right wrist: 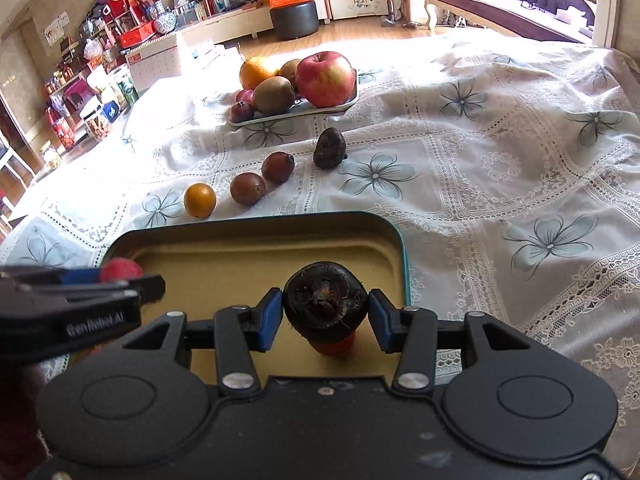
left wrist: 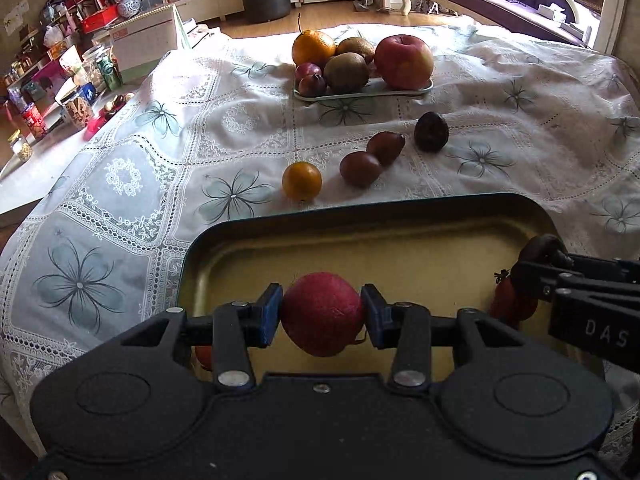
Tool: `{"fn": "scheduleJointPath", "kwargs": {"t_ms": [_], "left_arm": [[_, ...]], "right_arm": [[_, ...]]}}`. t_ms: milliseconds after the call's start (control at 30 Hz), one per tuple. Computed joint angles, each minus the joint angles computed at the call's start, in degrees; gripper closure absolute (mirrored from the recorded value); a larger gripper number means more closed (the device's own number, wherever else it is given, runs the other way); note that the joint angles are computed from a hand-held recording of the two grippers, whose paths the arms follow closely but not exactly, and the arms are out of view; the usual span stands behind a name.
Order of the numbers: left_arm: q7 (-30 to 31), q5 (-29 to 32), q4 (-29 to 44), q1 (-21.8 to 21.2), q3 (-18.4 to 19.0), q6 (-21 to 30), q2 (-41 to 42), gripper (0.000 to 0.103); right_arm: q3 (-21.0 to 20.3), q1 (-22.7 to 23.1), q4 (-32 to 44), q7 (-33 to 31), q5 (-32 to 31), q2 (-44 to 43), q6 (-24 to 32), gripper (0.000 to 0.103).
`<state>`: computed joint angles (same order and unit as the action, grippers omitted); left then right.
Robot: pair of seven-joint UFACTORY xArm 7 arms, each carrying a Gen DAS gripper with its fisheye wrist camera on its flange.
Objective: Organize fruits
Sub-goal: 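Lower the red plum into the tray and open the left gripper while the right releases the dark plum there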
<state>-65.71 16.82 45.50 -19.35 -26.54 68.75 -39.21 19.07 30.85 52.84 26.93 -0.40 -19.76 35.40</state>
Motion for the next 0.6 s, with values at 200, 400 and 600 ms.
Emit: {"fn": "scheduleJointPath", "kwargs": {"t_ms": [200, 400, 600], "left_arm": [[-0.7, -0.1, -0.2, -0.5, -0.6, 0.3, -0.2, 0.052], [-0.8, -1.3, -0.5, -0.8, 0.2, 0.5, -0.8, 0.052], [-1.2, -2.9, -1.0, -0.9, 0.9, 0.6, -1.0, 0.052]], "right_arm": [[-0.7, 0.5, -0.6, -1.1, 1.3, -0.4, -0.4, 0.054], [-0.6, 0.5, -0.6, -1.0, 2.2, -0.5, -0.2, 0.054], [-0.4, 0.1, -0.8, -0.5, 1.7, -1.0, -0.7, 0.054]]}}
